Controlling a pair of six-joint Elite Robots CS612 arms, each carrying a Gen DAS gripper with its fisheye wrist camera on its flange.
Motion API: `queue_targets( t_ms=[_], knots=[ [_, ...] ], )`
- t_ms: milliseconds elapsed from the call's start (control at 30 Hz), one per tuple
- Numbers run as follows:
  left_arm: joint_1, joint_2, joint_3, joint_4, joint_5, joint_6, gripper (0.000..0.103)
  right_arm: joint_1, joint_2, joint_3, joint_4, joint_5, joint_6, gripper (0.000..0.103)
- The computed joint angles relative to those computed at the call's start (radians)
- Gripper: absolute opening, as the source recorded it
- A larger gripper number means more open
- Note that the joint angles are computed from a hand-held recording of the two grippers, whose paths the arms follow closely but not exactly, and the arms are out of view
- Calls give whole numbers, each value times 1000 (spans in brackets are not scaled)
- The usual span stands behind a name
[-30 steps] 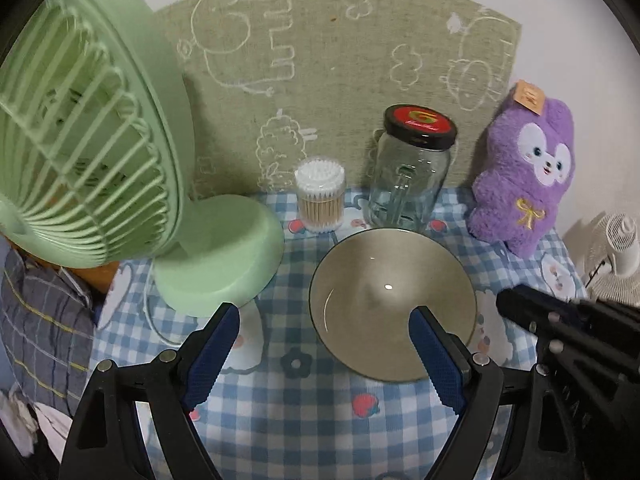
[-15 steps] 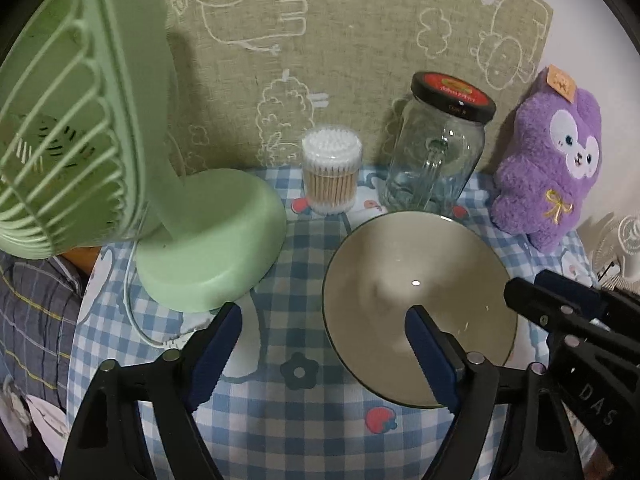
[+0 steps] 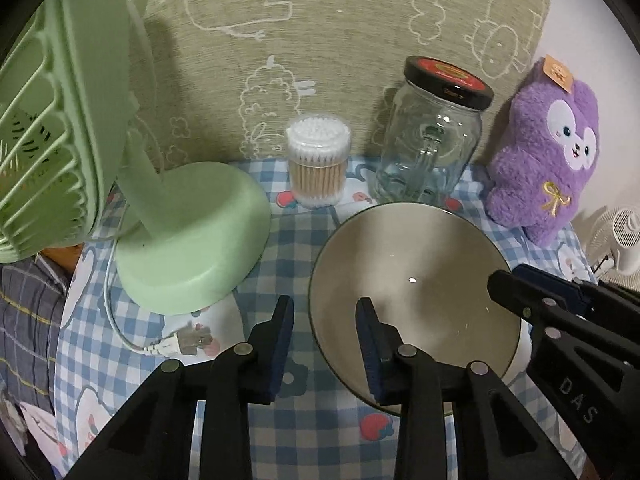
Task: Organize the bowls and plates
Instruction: 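Close both grippers on the rim of the cream bowl, then lift the held bowl and carry it toward the stacked bowls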
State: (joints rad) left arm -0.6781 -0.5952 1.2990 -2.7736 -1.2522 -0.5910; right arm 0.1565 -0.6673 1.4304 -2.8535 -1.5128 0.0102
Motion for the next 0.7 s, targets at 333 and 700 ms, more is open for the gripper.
queue_targets(
  t_ms=[333, 700],
  knots=[
    [-1, 8, -18, 24, 21, 0, 16, -4, 14, -20, 26, -6, 15, 10],
    [-4, -6, -5, 41, 31, -31, 6, -2, 5, -12, 43, -21, 33, 10]
  ],
)
